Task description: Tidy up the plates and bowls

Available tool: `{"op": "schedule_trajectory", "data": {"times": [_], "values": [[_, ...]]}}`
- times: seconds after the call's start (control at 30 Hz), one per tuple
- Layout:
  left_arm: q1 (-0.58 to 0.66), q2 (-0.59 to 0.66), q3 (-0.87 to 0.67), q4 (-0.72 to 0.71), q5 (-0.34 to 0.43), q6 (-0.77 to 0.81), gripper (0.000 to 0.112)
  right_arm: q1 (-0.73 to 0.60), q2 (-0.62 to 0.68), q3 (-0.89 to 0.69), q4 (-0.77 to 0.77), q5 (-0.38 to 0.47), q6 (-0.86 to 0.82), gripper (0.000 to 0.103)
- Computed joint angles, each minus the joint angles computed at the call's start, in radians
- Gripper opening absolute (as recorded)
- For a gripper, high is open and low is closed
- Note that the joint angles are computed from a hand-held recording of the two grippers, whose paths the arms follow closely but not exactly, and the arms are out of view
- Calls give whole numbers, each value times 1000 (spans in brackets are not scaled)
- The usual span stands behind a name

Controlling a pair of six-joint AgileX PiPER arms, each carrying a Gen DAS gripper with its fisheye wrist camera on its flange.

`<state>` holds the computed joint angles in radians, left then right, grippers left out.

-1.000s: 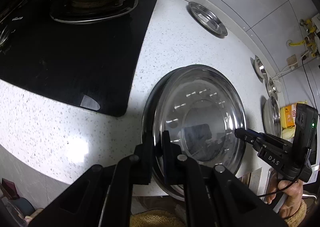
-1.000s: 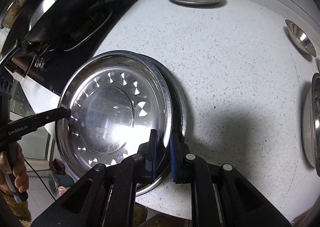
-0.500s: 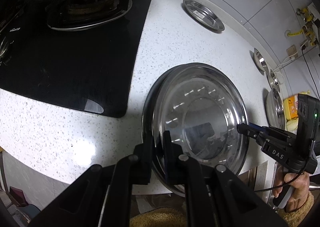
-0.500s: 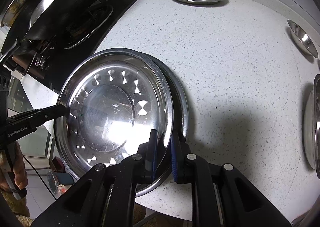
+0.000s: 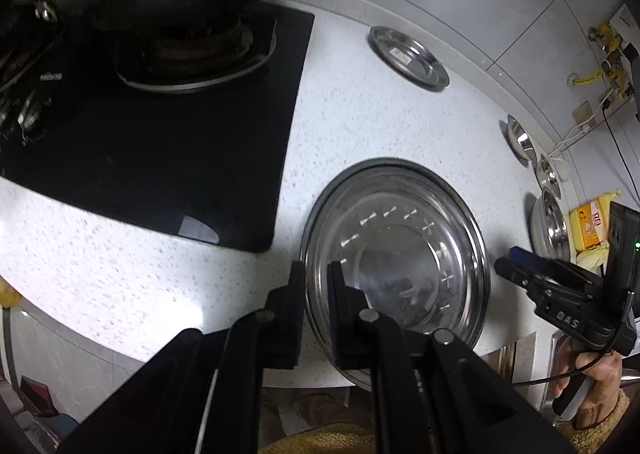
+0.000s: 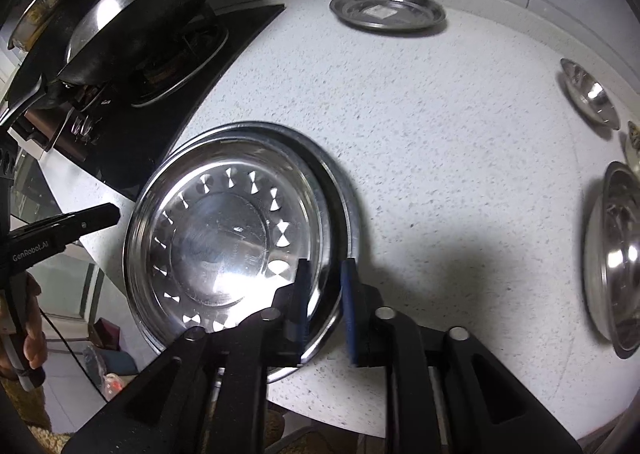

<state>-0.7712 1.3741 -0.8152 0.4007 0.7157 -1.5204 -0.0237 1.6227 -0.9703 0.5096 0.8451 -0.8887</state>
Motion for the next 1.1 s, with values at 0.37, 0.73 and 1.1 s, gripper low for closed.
{"op": "schedule_trajectory", "data": {"times": [0.37,0.73,1.1], "values": [[38,7,-95,-5,31,128,65,-89,-18,-35,52,17,-45,67],[183,237,-383,-104,41,449,65,-161,138,-290,122,101,-21,72],[370,592,-764,-175,37,707,65,-67,501,-802,55,149,165,73]]}}
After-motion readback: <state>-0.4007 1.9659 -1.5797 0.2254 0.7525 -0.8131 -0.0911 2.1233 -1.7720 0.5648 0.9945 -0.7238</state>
